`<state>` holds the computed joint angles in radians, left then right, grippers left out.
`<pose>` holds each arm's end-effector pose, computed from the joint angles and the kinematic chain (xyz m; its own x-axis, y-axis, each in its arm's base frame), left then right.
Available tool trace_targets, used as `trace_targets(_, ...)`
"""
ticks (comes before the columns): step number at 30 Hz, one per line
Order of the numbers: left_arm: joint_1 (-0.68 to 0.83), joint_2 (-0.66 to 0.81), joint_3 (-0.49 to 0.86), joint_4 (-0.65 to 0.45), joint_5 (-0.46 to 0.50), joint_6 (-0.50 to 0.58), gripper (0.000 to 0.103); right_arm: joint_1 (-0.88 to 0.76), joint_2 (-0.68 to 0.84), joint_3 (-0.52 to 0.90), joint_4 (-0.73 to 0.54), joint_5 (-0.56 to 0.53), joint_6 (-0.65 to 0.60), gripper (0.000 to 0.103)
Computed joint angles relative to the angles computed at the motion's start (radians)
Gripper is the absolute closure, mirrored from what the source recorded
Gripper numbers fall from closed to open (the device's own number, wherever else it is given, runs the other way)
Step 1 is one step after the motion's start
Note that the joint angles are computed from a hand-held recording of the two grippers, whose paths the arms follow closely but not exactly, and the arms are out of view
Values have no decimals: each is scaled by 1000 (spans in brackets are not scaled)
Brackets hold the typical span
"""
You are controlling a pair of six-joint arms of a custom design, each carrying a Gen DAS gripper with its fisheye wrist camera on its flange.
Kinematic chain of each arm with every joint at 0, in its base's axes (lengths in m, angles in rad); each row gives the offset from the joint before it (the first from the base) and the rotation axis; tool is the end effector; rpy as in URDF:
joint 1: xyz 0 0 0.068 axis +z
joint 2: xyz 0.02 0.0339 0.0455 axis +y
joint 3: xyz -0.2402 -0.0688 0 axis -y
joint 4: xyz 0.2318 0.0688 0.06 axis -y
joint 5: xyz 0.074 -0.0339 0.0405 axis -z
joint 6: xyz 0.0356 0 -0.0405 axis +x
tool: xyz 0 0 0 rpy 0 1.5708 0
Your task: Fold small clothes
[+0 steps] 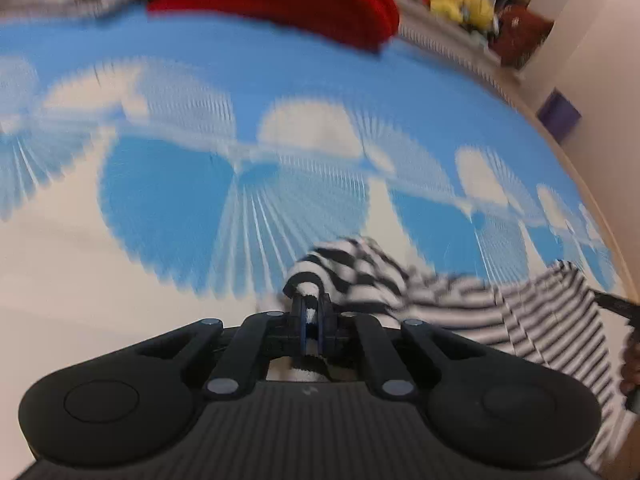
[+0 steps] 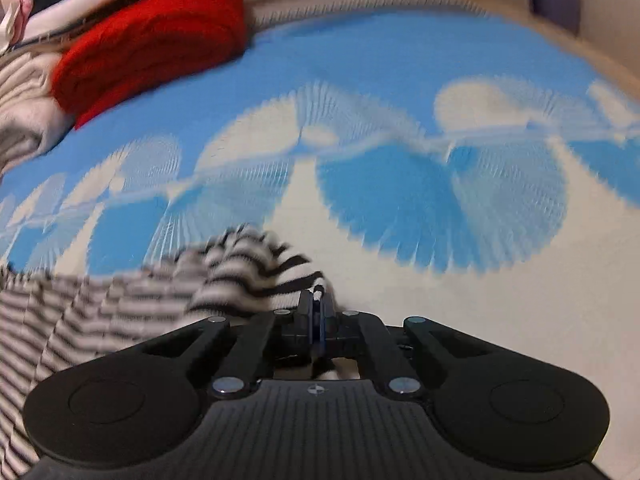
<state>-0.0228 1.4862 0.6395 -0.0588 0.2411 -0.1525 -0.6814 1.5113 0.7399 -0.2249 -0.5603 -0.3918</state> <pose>0.2650 -0.0145 0.1335 -0.8032 -0.1292 -0.5816 0.0480 0.9590 -0.2794 0.2219 -0.1556 0.1473 -0.7207 0.1680 -0.6726 0.0369 0.9781 0.2048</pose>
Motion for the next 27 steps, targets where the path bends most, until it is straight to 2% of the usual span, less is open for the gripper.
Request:
trace_targets(2, -2, -21, -15, 31, -45, -35, 98, -7, -18, -5, 70, 0, 101, 101)
trace_targets(3, -20, -8, -11, 26, -85, -31, 98, -4, -15, -1, 97, 33, 151, 101)
trace_targets(5, -60, 40, 30, -46, -134, -9, 93, 11, 14, 9, 113, 93, 183, 101)
trace_targets(6, -70, 65, 63, -109, -126, -4, 92, 24, 41, 25, 83, 121, 167, 99)
trace_targets(7, -71, 62, 76, -151, -121, 4, 87, 35, 61, 45, 38, 139, 152, 98)
trace_targets(9, -73, -27, 59, -205, -159, 0, 84, 42, 43, 60, -28, 174, 129, 89)
trace_targets(10, -51, -84, 48, -235, -135, -3, 83, 27, 3, 50, -42, 167, 124, 84)
trace_targets(12, 16, -178, 62, -352, -58, -12, 82, -38, -63, 67, -121, 106, 112, 67)
trace_targets(13, 36, -206, 85, -425, -39, -19, 82, -84, -75, 100, -191, 65, 93, 64)
trace_targets(15, 67, -266, 120, -571, -6, -11, 75, -169, -69, 182, -350, 2, 30, 62)
trace_targets(17, 79, -360, 107, -688, 20, 10, 59, -259, -42, 257, -529, -51, -77, 61)
trace_targets(20, 120, -504, 21, -798, 66, 43, 53, -382, 1, 316, -766, -58, -284, 50)
trace_targets(23, 138, -597, -85, -824, 70, 43, 48, -463, -3, 264, -830, 11, -433, 45)
trace_targets(27, 177, -548, -156, -771, 52, 42, 46, -544, 34, 206, -851, 72, -535, 44)
